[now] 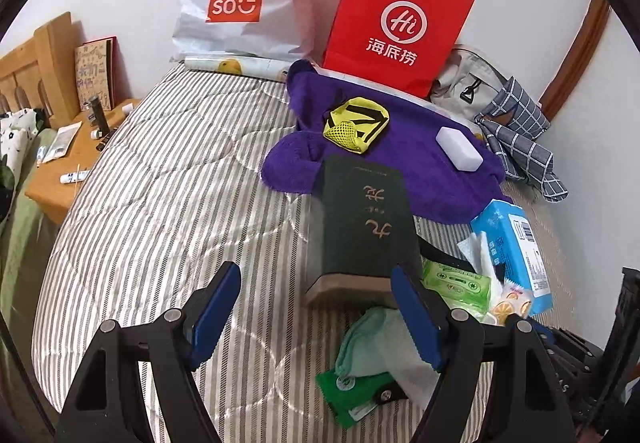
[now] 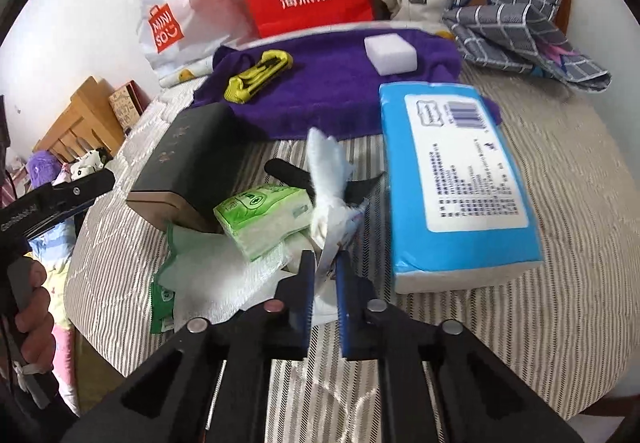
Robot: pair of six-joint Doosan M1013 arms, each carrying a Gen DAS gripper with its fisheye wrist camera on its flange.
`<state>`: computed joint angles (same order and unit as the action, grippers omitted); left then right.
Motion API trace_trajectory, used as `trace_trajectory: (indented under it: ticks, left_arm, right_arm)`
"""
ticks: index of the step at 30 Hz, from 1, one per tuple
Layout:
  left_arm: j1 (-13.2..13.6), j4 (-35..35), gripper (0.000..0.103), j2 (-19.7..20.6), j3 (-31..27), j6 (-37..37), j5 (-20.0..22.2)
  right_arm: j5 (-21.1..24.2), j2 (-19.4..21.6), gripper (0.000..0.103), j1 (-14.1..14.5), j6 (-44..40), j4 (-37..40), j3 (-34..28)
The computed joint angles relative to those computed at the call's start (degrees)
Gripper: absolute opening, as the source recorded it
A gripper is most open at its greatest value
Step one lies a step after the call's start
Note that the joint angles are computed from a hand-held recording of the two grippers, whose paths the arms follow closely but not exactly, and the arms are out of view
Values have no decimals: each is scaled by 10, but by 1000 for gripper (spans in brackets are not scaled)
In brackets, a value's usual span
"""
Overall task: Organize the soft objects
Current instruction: 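Grasp the orange-print snack packet with the right tool while the left tool approaches the green tissue pack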
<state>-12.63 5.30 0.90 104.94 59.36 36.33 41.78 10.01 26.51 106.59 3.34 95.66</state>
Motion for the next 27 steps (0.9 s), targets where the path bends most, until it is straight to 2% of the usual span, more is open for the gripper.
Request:
trace_trajectory:
  ticks: [10, 16, 21, 24, 27]
  left_arm:
    - [-17, 27, 76, -17, 19, -43, -1]
    - [-34, 53, 76, -23, 30, -70, 0]
    - [-47, 62, 76, -23, 41, -88, 3]
    - [-54, 71, 76, -26, 47, -101, 3]
    - [-58, 77, 76, -27, 54, -113, 2]
  right_arm:
    - [-46, -57, 2, -18, -24, 33, 45]
    - [-33, -92, 2, -42, -109, 122, 76]
    - [-4, -95, 2, -57, -131, 142, 95]
    - [10, -85, 3, -76, -154, 168, 102]
    - [5, -75, 8, -84, -143, 138, 105]
